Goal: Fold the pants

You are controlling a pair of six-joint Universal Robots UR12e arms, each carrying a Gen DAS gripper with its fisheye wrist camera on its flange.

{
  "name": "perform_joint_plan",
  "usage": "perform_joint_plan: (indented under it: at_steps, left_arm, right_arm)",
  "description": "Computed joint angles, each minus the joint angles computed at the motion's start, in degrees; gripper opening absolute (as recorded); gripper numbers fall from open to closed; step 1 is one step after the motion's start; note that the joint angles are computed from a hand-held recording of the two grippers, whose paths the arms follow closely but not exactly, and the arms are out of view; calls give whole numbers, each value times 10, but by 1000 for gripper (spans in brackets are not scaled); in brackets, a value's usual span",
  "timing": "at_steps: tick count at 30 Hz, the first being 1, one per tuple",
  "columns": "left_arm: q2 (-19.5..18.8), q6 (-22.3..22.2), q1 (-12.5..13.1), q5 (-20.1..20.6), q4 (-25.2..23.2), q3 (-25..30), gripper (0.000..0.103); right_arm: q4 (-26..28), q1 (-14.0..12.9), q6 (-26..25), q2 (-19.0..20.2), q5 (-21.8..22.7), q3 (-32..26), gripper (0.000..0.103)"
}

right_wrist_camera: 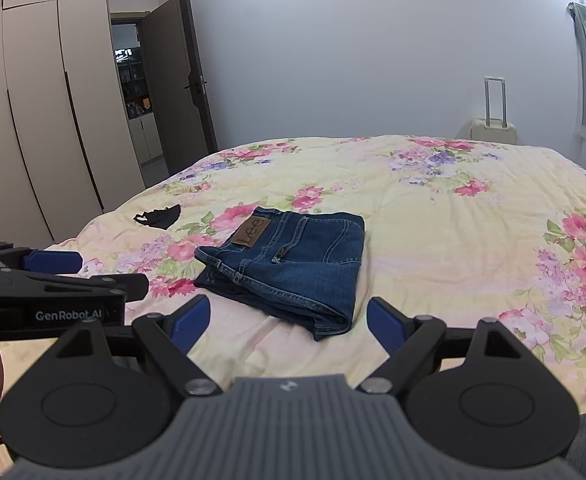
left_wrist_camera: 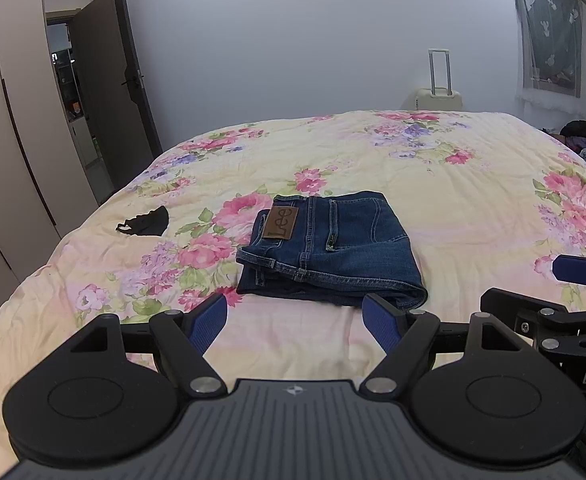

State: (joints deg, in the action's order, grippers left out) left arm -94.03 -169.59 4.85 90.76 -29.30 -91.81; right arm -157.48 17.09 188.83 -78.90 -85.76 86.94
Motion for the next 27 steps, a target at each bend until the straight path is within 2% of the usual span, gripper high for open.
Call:
perform_joint_plan:
  at_steps: [27]
  left_arm:
    - [2, 20, -1, -6, 14, -4, 90]
  right_arm:
    - [1, 0, 3, -1, 1, 0, 82]
